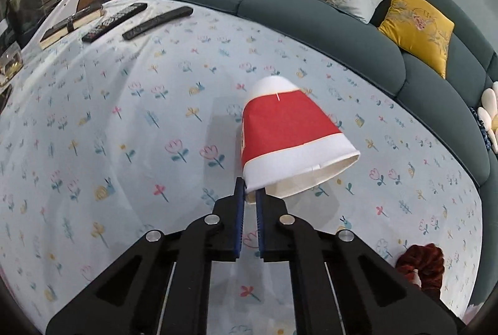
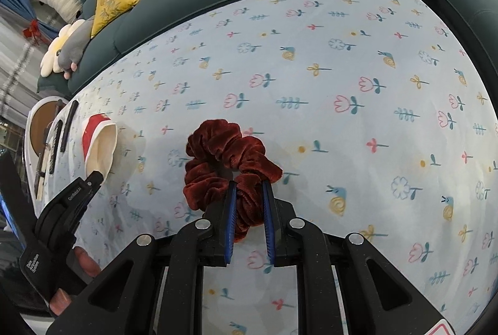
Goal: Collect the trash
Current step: 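Carry the cup and velvet scrunchie over the wastebasket and open both tools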
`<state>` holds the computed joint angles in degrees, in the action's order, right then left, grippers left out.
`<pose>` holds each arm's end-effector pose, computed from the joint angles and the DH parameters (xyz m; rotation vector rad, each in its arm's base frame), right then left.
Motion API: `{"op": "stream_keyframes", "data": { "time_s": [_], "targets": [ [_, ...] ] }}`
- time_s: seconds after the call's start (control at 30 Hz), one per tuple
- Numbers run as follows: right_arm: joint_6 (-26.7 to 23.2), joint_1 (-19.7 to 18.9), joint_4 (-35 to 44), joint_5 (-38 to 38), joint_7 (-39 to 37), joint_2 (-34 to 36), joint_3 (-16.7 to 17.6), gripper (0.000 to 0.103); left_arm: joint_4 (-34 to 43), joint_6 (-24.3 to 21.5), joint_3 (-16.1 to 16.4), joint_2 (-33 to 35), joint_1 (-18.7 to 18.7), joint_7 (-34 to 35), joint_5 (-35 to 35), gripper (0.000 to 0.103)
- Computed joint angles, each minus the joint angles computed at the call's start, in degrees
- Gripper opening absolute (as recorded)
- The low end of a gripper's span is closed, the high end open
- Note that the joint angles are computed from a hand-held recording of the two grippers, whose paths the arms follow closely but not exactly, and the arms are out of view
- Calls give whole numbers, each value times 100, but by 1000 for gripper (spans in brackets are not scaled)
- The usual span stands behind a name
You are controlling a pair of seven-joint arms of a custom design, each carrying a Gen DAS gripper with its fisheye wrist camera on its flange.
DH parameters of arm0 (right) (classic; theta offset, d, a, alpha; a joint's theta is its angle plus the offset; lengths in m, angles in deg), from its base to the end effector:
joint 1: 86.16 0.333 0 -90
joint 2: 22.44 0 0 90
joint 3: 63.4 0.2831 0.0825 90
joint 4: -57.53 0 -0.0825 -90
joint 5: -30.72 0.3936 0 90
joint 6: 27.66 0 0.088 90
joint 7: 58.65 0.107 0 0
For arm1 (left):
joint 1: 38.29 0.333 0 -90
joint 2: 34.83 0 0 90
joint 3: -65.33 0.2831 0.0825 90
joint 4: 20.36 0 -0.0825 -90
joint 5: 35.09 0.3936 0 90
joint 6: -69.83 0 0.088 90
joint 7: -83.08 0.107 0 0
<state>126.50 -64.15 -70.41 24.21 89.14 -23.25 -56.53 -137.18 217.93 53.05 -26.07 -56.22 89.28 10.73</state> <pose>0.4964 0.2781 0.3899 -1.4602 2.2360 -0.1198 0.5235 -0.3167 0.3712 -2.1566 1.5279 -0.6515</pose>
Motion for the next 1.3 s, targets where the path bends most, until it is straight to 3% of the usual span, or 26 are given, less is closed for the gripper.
{"op": "stream_keyframes", "data": {
  "time_s": [0.23, 0.53, 0.87, 1.3],
  "targets": [
    [-44, 67, 76, -197, 205, -179, 40, 14, -186, -35, -116, -396, 5, 307, -228, 3],
    [-159, 153, -411, -621, 763, -1081, 61, 14, -548, -4, -393, -1128, -168, 846, -721, 2],
    [-509, 106, -1226, -1165, 1355, -2668, 67, 14, -499, -142, -729, -1642, -515, 1094, -877, 2],
    [-1384, -53, -2171, -1615, 1707, -4969, 97, 14, 121, -463, -1128, -1696, -1006, 1241, -534, 2]
  ]
}}
